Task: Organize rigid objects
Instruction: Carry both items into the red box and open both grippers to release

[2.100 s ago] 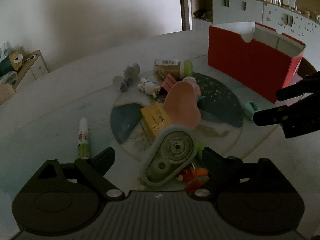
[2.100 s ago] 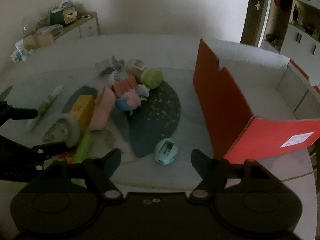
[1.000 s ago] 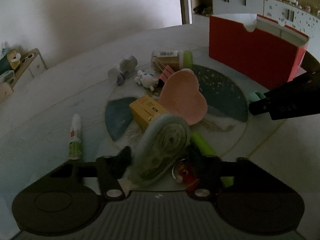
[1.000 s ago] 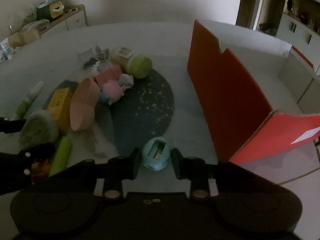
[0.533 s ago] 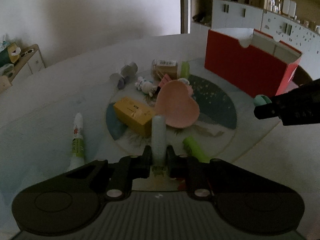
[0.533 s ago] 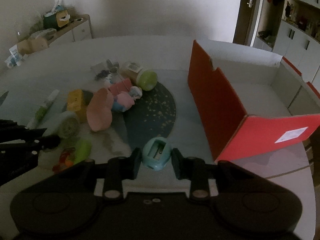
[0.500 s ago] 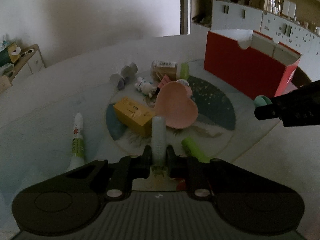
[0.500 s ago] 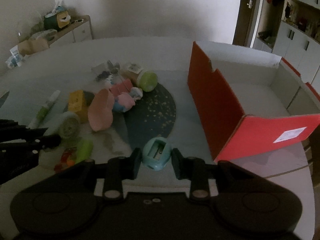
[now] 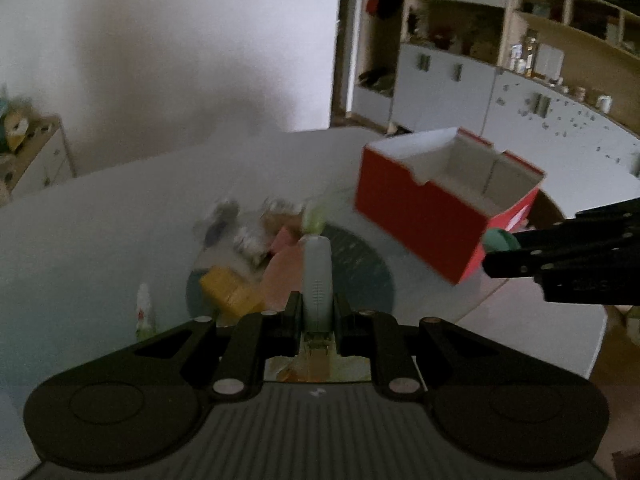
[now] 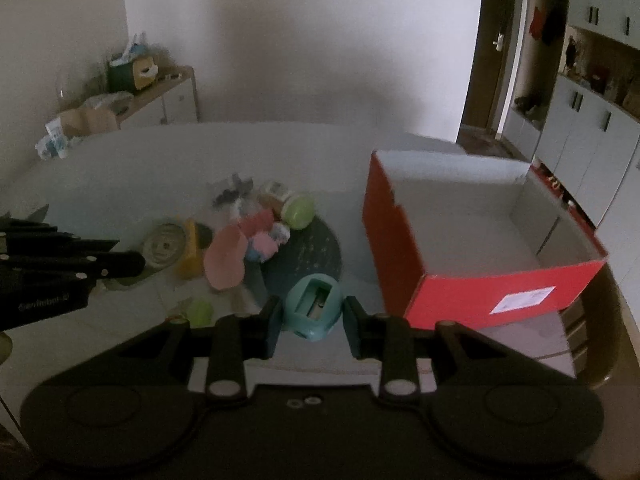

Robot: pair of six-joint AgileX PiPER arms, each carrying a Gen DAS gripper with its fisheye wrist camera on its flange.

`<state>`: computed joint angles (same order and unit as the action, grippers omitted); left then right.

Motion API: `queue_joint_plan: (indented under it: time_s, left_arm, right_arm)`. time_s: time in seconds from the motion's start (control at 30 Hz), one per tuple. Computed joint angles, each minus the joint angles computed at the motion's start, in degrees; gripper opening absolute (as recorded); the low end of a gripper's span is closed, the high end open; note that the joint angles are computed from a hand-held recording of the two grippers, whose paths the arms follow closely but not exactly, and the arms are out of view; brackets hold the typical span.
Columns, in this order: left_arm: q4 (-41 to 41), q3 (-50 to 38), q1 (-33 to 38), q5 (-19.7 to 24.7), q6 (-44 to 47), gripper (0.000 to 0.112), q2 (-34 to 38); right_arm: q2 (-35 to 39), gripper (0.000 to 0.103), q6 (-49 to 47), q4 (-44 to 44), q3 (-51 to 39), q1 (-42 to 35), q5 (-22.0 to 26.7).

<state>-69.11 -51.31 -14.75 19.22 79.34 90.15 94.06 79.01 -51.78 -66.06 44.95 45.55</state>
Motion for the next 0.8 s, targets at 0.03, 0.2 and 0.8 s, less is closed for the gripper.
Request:
queue_joint_plan:
  time_s: [0.03, 0.2, 0.8]
  left_arm:
    - [2.11, -0.7, -0.73, 0.29, -2.46, 0.015, -0.57]
    - [13.87, -5.9, -4.74, 1.28, -16.82, 0.015, -0.22]
    - [61.94, -47.67, -25.63, 7.35, -75.61, 0.015, 25.47]
  right_arm:
    - [-0.74, 0.032, -0.42, -0.08, 0.01, -0.05, 0.35]
    - [-4.45, 0.032, -3.23, 0.06, 1.0, -2.66, 0.22]
    - [-8.71, 0.032, -43.8, 20.73, 6.94, -36.25, -21.47]
